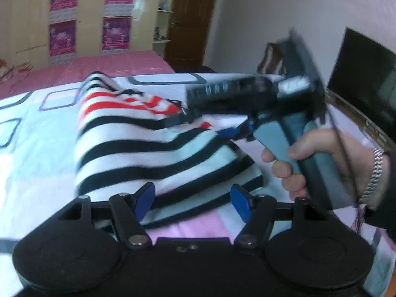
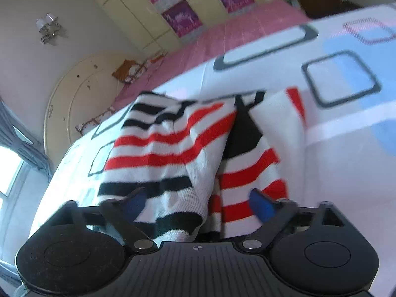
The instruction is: Fold small clothes
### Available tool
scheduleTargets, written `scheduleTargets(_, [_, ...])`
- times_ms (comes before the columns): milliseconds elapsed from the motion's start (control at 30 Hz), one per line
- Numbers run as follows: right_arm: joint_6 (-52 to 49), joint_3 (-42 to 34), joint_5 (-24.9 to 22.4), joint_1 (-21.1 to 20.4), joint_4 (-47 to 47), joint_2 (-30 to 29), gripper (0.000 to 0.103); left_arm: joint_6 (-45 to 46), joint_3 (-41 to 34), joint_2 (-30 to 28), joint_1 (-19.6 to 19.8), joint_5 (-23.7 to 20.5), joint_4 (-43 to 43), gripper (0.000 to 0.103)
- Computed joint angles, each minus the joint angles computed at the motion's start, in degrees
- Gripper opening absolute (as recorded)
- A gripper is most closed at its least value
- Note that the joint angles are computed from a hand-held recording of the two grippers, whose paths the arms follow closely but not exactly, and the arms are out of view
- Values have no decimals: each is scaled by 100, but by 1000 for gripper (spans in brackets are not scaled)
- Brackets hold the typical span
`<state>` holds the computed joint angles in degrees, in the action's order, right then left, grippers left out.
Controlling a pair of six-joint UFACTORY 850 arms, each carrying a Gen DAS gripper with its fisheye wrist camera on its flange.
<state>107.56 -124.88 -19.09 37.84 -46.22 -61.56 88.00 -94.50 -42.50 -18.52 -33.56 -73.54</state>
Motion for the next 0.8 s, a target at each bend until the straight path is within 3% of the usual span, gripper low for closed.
scheduleTargets(67, [-126, -102, 99, -21, 188, -96, 62, -136, 18, 43, 144, 61, -207, 68])
scheduleTargets(200, [-882, -565, -156, -12, 771, -343, 59, -313, -197, -25, 312, 453, -635, 68])
scheduleTargets(267, [-918, -622, -181, -2, 714, -365, 34, -580, -500, -190, 339, 620, -545, 68])
scheduleTargets(333, [-809, -629, -247, 23, 457, -329, 25, -856, -738, -309, 330, 748, -394, 68])
scheduleTargets(433, [-539, -734, -829, 139, -441, -264, 23, -1026, -1100, -528, 294, 737, -351, 68])
scheduleTargets(533, [-294, -194, -1318, 268, -1285, 181, 23, -1221, -1529, -782, 206, 537, -202, 68])
scheduleTargets(633, [34, 392, -1663, 329, -1454, 496, 23, -1533, -1841, -1023, 100, 310, 73, 68])
scheduleTargets(800, [214, 977, -1463, 267, -932, 613, 23, -2587, -2195, -1391, -100, 227, 1350, 67])
